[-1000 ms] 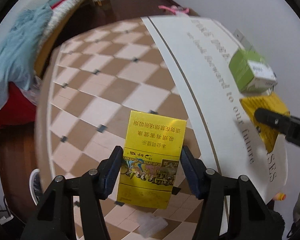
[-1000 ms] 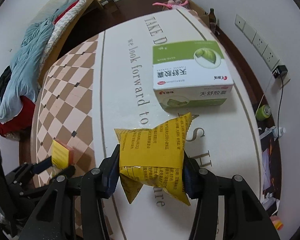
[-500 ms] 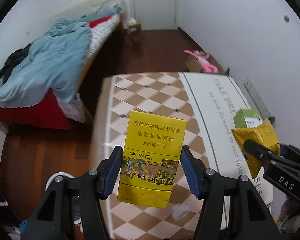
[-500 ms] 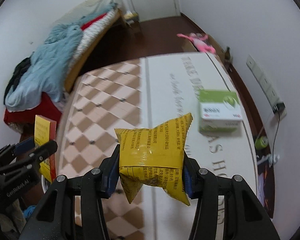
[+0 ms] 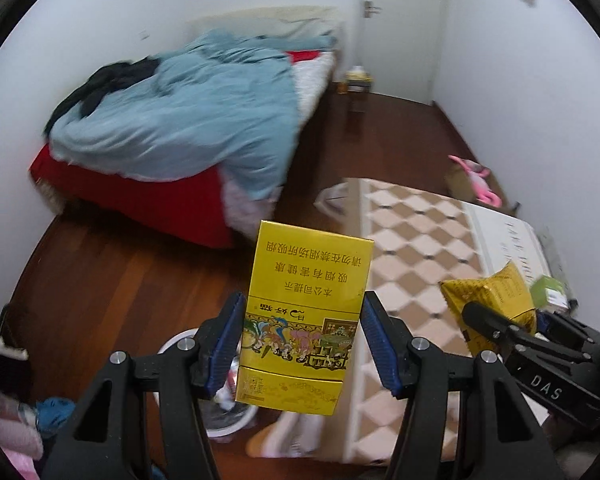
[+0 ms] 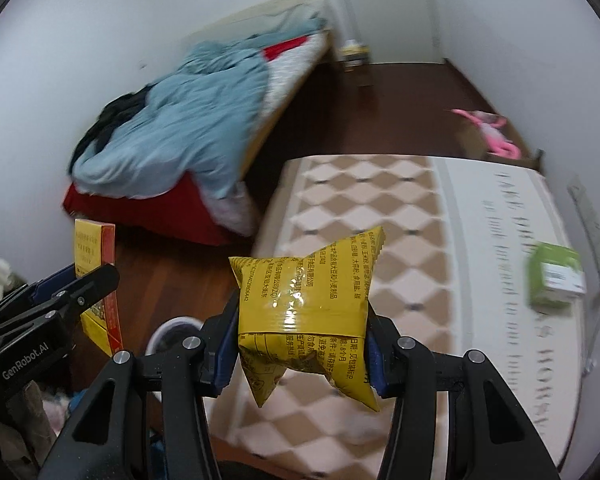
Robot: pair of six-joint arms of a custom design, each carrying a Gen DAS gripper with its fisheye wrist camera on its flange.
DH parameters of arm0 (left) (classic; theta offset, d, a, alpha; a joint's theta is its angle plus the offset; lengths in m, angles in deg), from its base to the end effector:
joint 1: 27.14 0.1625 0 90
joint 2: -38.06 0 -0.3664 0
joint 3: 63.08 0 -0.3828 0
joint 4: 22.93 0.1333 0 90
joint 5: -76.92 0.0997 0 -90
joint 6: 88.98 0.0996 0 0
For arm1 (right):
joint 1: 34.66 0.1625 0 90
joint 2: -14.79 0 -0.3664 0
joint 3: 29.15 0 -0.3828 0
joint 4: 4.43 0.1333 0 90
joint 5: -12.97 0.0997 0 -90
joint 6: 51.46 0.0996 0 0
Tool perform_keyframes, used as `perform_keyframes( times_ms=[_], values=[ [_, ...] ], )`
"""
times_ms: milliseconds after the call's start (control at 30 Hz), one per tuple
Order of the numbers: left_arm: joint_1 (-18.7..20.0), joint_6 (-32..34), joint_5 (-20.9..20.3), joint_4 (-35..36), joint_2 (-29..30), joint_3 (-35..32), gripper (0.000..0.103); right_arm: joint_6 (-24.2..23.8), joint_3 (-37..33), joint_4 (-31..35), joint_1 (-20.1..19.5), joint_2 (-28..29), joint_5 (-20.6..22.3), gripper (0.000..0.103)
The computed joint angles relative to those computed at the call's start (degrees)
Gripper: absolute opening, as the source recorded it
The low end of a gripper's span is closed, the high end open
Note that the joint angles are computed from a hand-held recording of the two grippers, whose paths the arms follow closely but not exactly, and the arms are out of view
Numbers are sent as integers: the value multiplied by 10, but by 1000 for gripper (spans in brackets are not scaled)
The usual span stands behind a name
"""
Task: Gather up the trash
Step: 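Carry the snack bag and cigarette box to the wastebasket and open both tools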
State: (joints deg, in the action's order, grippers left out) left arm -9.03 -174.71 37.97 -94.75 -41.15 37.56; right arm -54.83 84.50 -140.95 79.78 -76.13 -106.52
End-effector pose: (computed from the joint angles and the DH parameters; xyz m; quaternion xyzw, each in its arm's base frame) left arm -0.3734 -0.3439 0.2708 0.0426 0.8604 -0.3384 0.3786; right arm 0.2726 -0.3961 0.3418 0.1765 -0.9312 0.2415 0.2084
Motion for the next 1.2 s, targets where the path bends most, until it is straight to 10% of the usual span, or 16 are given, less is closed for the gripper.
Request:
perform_keyframes(
  times_ms=[233, 700, 867, 967, 1033, 1200],
  values=[
    [31, -98, -40, 76, -142, 85, 55, 41, -14, -20, 52, 130, 44, 54],
    [206, -54, -127, -66, -345, 252, 56, 73, -73, -17, 51, 394, 92, 54],
    [204, -109, -119, -8, -392, 254, 93, 70, -96, -14, 51, 447, 101, 54],
    [191, -164, -121, 65, -405, 244, 93, 74, -116, -1, 44, 471, 122, 69],
    [174, -199, -120, 118, -401, 239, 93, 79, -124, 14, 32, 480, 142, 99],
    [131, -272, -144, 212, -389, 239, 93, 74, -118, 27, 31, 481, 125, 99]
  ],
)
